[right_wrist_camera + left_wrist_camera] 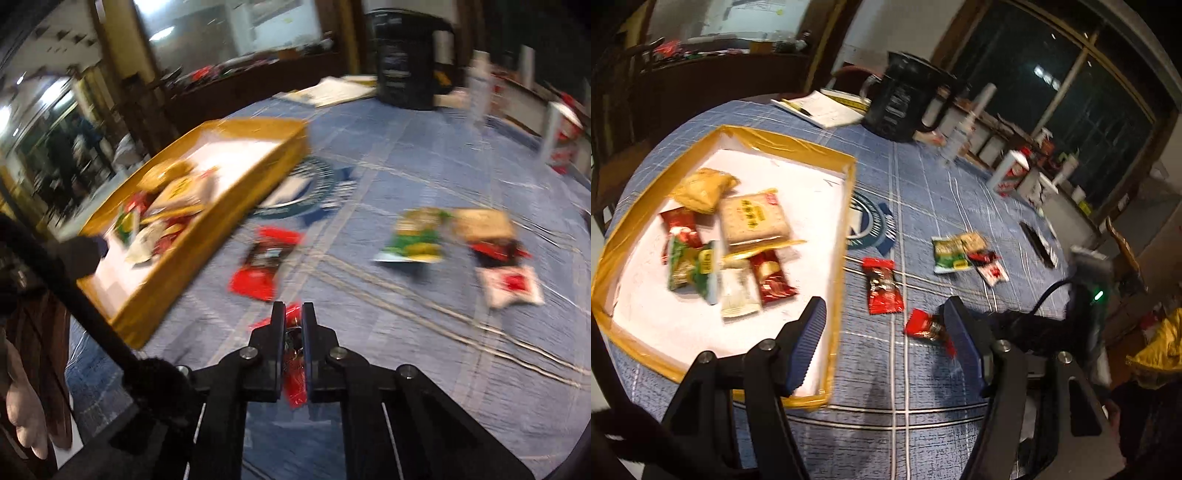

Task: Organize snacks
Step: 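Grasp a red chocolate packet with the right tool, then grasp the green snack bag with the left tool while the right tool holds the red packet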

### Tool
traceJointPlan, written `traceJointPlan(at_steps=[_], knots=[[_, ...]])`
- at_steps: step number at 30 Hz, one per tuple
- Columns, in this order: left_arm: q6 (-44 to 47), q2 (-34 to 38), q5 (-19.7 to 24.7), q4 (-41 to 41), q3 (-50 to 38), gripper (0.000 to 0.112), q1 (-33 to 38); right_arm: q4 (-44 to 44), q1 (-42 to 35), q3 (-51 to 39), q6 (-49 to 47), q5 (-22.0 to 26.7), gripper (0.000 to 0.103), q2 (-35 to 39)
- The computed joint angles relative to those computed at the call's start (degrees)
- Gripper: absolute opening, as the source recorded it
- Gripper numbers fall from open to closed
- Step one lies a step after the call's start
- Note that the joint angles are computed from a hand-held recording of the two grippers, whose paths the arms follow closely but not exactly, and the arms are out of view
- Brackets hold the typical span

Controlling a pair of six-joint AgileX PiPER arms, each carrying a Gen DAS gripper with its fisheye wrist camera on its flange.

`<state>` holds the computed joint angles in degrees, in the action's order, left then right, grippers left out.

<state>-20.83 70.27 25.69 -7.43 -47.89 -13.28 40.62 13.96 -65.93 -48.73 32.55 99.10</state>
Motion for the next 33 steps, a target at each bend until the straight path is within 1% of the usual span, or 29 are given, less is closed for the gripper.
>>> traceJointPlan(at_steps=[4,8,9,11,12,13,14,15,19,20,21,22,23,25,27,29,33], knots=[[0.6,7.4,2.3,1.0,-6.4,0.068,-3.6,3.1,-7.1,0.0,-2.0,1.1,0.006,0.3],[3.9,16.4,6.5,-1.1,-16.1,0.068,-4.4,7.0,-11.7,0.0,-4.4,1.9,0.006,1.6],[3.7,17.7,7.5,-1.0,-17.9,0.068,-4.4,10.4,-12.8,0.4,-7.8,2.8,0.010,1.7],[6.0,20.3,8.4,-3.9,-21.8,0.068,-3.3,18.4,-14.7,1.8,-16.7,7.2,0.013,1.7],[7.2,21.2,8.5,-5.3,-23.0,0.068,-2.7,19.3,-14.4,1.2,-18.4,10.2,0.030,2.3],[7.4,22.2,9.3,-5.6,-24.6,0.068,-2.3,19.3,-13.8,1.0,-19.4,11.7,0.049,2.4],[7.6,23.2,10.3,-5.9,-26.3,0.069,-1.9,19.4,-12.4,1.3,-21.0,11.5,0.055,2.1],[8.4,24.2,11.0,-6.7,-27.5,0.069,-1.4,18.6,-10.2,1.4,-23.0,10.2,0.058,2.0],[9.9,27.0,13.0,-8.1,-30.0,0.069,-0.5,11.1,-3.1,0.0,-21.2,5.2,0.058,3.4],[10.4,27.5,13.1,-8.2,-30.2,0.069,-0.4,8.9,-1.8,-0.2,-19.7,4.2,0.056,3.6],[10.6,28.1,13.3,-7.9,-30.6,0.069,-0.5,7.5,-1.0,0.1,-18.9,3.1,0.048,3.6],[10.6,28.7,13.6,-7.6,-31.2,0.069,-0.5,7.6,-0.3,1.4,-19.5,0.7,0.028,2.8],[10.6,29.6,13.8,-7.3,-31.8,0.069,-0.6,6.5,-0.2,1.8,-18.4,-0.2,0.025,2.4],[10.4,31.7,14.8,-6.9,-33.7,0.069,-0.9,7.0,-2.2,1.4,-17.2,2.4,0.023,2.5],[10.2,33.8,15.4,-5.8,-35.6,0.069,-1.5,8.3,-4.1,3.1,-18.3,1.4,0.023,1.7],[8.8,36.2,16.0,-2.9,-38.3,0.069,-2.8,10.6,-7.1,3.9,-19.6,2.1,0.023,1.6],[8.0,41.7,17.2,1.0,-44.5,0.069,-5.0,16.7,-14.5,2.9,-21.4,6.3,0.023,3.8]])
